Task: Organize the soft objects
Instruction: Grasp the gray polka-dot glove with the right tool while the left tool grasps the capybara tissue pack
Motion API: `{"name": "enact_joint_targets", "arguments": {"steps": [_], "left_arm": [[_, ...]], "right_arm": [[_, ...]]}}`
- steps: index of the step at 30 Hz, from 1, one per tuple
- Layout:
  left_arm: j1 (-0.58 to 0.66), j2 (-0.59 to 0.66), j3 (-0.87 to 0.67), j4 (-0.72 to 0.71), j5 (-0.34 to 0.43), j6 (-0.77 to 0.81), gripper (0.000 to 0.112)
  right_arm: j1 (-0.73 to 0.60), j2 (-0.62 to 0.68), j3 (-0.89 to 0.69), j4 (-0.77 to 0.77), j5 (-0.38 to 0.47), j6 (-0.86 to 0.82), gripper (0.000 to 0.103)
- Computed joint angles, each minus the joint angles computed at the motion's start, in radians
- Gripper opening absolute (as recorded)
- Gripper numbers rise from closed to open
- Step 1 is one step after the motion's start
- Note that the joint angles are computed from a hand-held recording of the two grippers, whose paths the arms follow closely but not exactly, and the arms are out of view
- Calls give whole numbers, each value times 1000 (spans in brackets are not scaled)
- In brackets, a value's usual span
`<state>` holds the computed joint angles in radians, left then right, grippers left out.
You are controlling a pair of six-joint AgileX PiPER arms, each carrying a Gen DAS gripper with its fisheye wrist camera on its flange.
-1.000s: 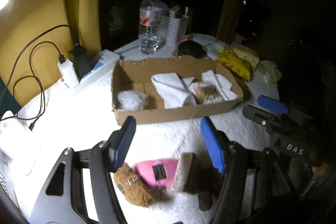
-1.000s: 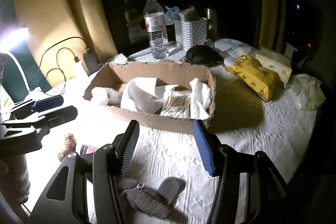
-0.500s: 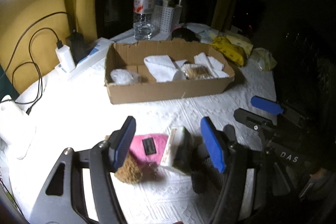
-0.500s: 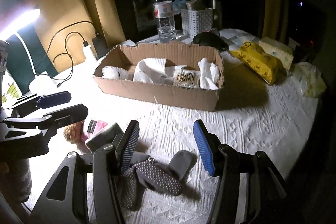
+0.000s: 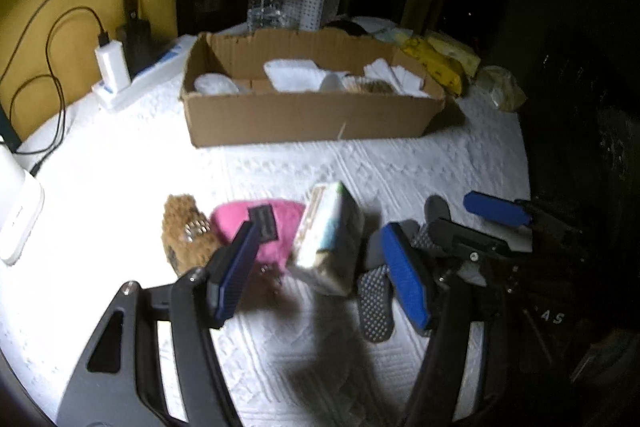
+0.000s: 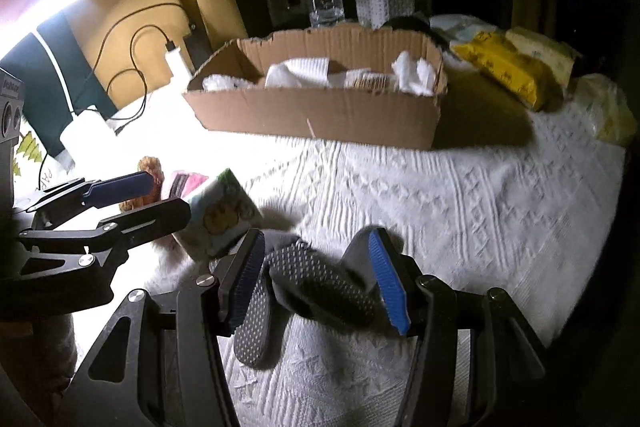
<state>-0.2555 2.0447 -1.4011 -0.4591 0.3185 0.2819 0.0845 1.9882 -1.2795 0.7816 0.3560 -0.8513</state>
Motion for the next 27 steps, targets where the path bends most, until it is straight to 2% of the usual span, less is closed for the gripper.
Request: {"name": "enact_joint_targets", "arguments": {"steps": [3, 11, 16, 18, 20, 27], "left_arm": [[0, 7, 6, -52, -11, 58, 66], [-11, 41, -16, -23, -1, 43, 62], [-25, 57, -35, 57, 8, -23, 42], [-25, 59, -37, 65, 6, -29, 36], [-20, 59, -38, 32, 10, -1, 34], [-24, 43, -17, 8, -3, 23, 30]], "right_arm": [[-7, 20, -13, -1, 36, -2, 64], [-8, 54, -19, 13, 51, -26, 65], [-15, 77, -19, 69, 55, -90, 65], [-17, 77, -15, 83, 52, -114, 58], [-17, 77, -14, 78, 49, -121, 43], [-23, 68, -3, 107, 53, -179, 27]]}}
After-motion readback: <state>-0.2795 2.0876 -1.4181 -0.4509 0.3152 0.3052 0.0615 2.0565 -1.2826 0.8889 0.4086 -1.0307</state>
